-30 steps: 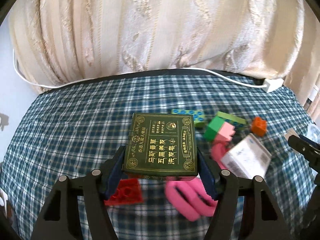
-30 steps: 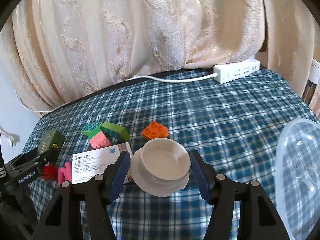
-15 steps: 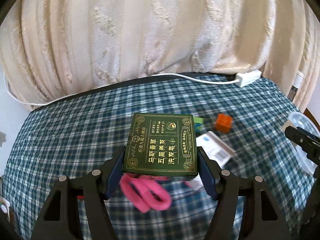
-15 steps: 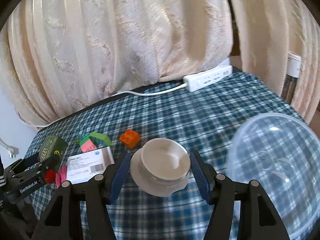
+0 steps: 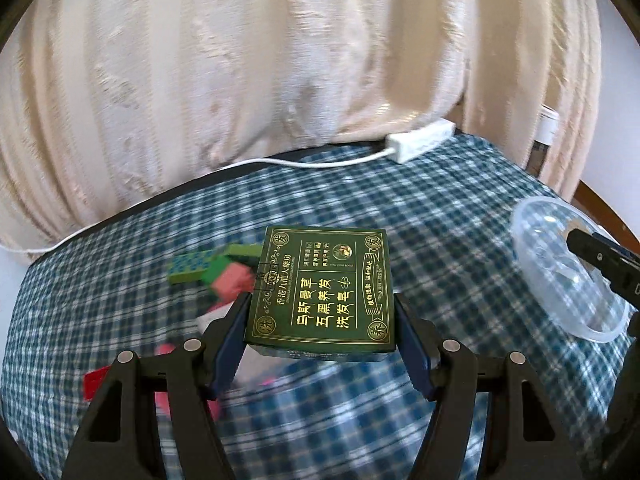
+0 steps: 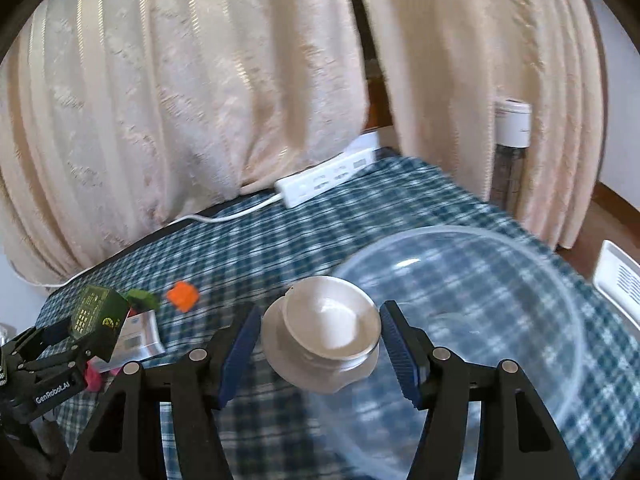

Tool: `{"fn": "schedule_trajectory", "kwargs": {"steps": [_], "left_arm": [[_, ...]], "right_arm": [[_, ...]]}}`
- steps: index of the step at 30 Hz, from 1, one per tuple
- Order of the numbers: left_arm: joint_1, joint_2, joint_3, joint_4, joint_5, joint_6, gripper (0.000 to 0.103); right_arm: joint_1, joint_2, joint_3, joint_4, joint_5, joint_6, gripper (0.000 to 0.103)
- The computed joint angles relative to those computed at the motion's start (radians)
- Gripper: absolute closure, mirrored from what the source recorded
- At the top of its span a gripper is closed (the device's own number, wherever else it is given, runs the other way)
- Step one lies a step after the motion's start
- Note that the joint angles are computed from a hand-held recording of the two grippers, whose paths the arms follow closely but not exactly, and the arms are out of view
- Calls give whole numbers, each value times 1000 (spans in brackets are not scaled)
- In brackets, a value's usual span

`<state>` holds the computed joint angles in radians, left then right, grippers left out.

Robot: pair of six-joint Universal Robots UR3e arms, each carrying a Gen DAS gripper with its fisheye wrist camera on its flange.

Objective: Organize objects
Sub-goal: 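Carry the white cup and green box over the clear plastic container with both tools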

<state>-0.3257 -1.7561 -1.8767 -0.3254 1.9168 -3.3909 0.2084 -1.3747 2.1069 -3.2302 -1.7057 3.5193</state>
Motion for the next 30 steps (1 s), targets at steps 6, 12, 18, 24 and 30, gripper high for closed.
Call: {"fn": "schedule_trajectory", "kwargs": {"steps": [6, 12, 18, 24, 30], "left_arm": [[-74, -118, 144, -39, -15, 9, 34], [-132, -213, 299, -93, -38, 28, 34], [-183, -321, 472, -154, -77, 44, 34], [-218, -416, 622, -209, -99, 57, 34], [-236, -475, 715, -248, -104, 64, 34]], "right_arm": [[-92, -81, 119, -22, 9, -16, 38], [-174, -135, 197, -37, 28, -38, 38], [-237, -162, 249, -45, 48, -68, 38], [-293, -191, 289, -52, 76, -87, 38], [-327, -197, 315, -69, 99, -99, 38]]}}
